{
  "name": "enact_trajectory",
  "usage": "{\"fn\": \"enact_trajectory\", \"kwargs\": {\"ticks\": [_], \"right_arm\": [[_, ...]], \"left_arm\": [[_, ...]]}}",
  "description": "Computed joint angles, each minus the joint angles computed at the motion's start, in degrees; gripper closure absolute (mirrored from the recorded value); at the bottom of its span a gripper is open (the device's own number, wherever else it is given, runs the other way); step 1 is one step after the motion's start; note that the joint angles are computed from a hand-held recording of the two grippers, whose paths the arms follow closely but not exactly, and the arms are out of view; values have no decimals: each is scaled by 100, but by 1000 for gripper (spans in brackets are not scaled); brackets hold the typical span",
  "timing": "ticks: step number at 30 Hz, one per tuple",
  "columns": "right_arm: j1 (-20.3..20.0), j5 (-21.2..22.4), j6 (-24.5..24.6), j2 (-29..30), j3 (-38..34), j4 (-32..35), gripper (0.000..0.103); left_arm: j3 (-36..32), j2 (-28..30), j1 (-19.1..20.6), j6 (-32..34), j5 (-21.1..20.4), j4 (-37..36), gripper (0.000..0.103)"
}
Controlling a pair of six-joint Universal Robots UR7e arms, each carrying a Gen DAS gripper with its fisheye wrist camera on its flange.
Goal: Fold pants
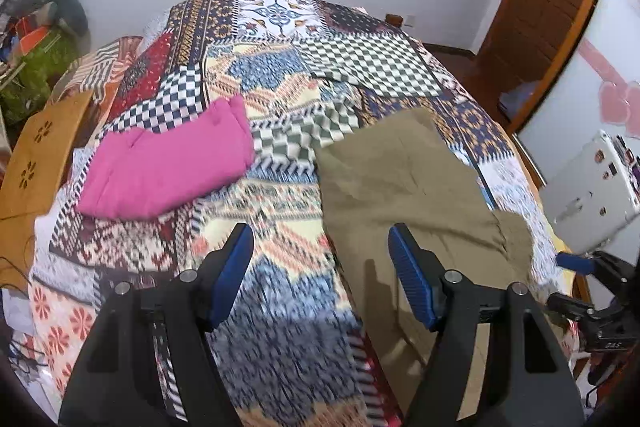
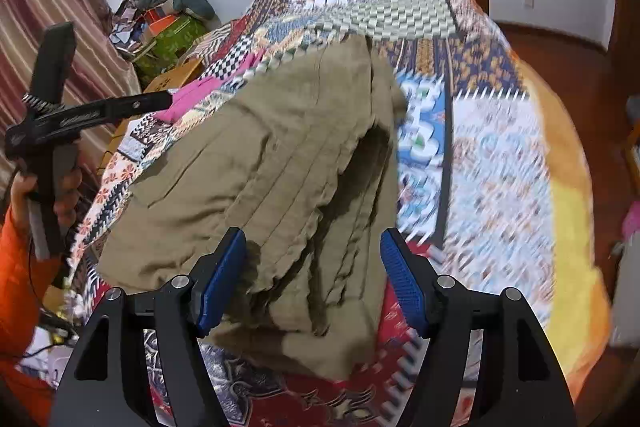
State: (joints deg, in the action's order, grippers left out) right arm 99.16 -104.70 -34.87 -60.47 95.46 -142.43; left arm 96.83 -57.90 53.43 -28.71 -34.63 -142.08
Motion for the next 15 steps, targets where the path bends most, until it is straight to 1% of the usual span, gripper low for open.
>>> {"fn": "enact_trajectory", "kwargs": {"ticks": [2,4,7,8,11,15], "right_arm": [[42,-100,-94,49,-38,-232,35],[44,-64,-74,118,-141,-284,35],[51,-100,-40,283,-298,-363,35],[50,-102,-28,340,-340,-382,35],[39,-93,2,477,-483,-364,35],[8,-99,3,625,-678,-281,35]], "left_arm": [[-120,77,98,212,-84,-160,33],[-272,173,215,332,-197,-186,33],[-564,348,411,424,-442,14,34],[-680,428,485,478,-525,87,35],[-970,635,643,553,-695,316,43],[-1298,870,861,621,-1054,373,43]]}}
